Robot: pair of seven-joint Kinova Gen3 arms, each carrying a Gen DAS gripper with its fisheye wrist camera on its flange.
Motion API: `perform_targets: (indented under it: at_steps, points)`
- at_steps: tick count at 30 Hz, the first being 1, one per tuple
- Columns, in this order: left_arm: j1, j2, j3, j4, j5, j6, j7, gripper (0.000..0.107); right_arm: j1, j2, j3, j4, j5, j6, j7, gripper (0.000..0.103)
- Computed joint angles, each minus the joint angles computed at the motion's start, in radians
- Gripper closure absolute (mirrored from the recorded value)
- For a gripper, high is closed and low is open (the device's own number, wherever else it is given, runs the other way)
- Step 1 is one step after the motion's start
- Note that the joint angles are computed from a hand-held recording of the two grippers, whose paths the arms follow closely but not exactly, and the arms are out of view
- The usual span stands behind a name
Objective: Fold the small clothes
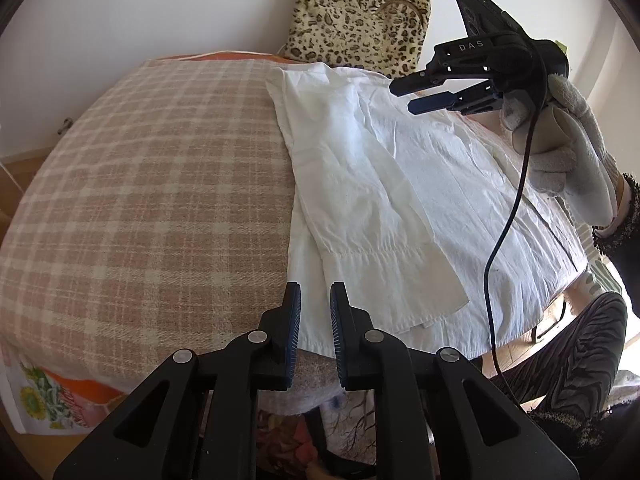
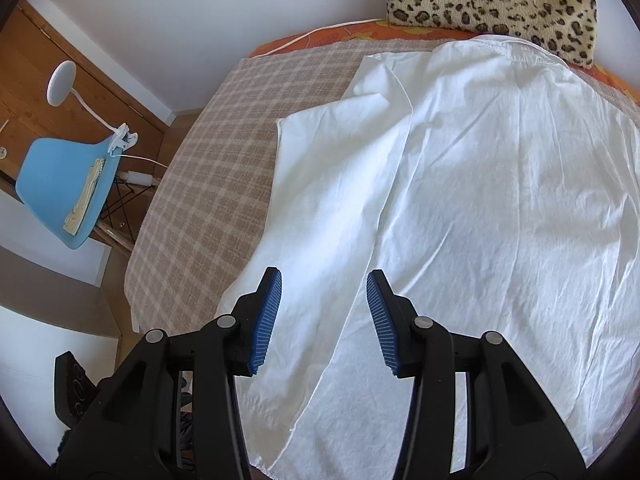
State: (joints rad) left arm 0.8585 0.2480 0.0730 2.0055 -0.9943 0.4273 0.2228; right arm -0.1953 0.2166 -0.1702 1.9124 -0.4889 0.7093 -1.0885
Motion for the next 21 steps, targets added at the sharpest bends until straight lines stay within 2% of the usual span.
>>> perform_targets:
  at_steps: [4, 8, 13, 16, 17, 19, 21]
  points:
    - [-0.018, 0.007, 0.003, -0.006, 0.023, -0.017, -0.028, 0.094, 0.041, -0.024, -0.010, 0.125, -0.067, 0.021, 0.113, 0.056]
    - [-0.027, 0.018, -0.010, -0.006, 0.069, -0.045, -0.066, 0.093, 0.027, -0.038, -0.007, 0.235, -0.085, -0.013, 0.163, 0.056]
    - [-0.001, 0.022, -0.043, -0.010, 0.089, -0.044, -0.083, 0.093, 0.035, -0.062, -0.008, 0.329, -0.157, -0.062, 0.246, 0.056]
    - [0.005, 0.018, -0.056, -0.005, 0.094, -0.054, -0.077, 0.093, 0.064, -0.052, 0.001, 0.339, -0.240, -0.032, 0.324, 0.056]
    - [0.011, 0.017, -0.061, -0.004, 0.090, -0.053, -0.070, 0.093, 0.062, -0.050, 0.001, 0.342, -0.253, -0.031, 0.336, 0.060]
    - [0.018, 0.013, -0.067, -0.003, 0.082, -0.048, -0.058, 0.093, 0.058, -0.032, 0.002, 0.337, -0.268, -0.011, 0.348, 0.088]
    - [0.024, 0.009, -0.068, 0.000, 0.068, -0.041, -0.040, 0.093, 0.077, -0.007, 0.002, 0.333, -0.309, 0.029, 0.385, 0.096]
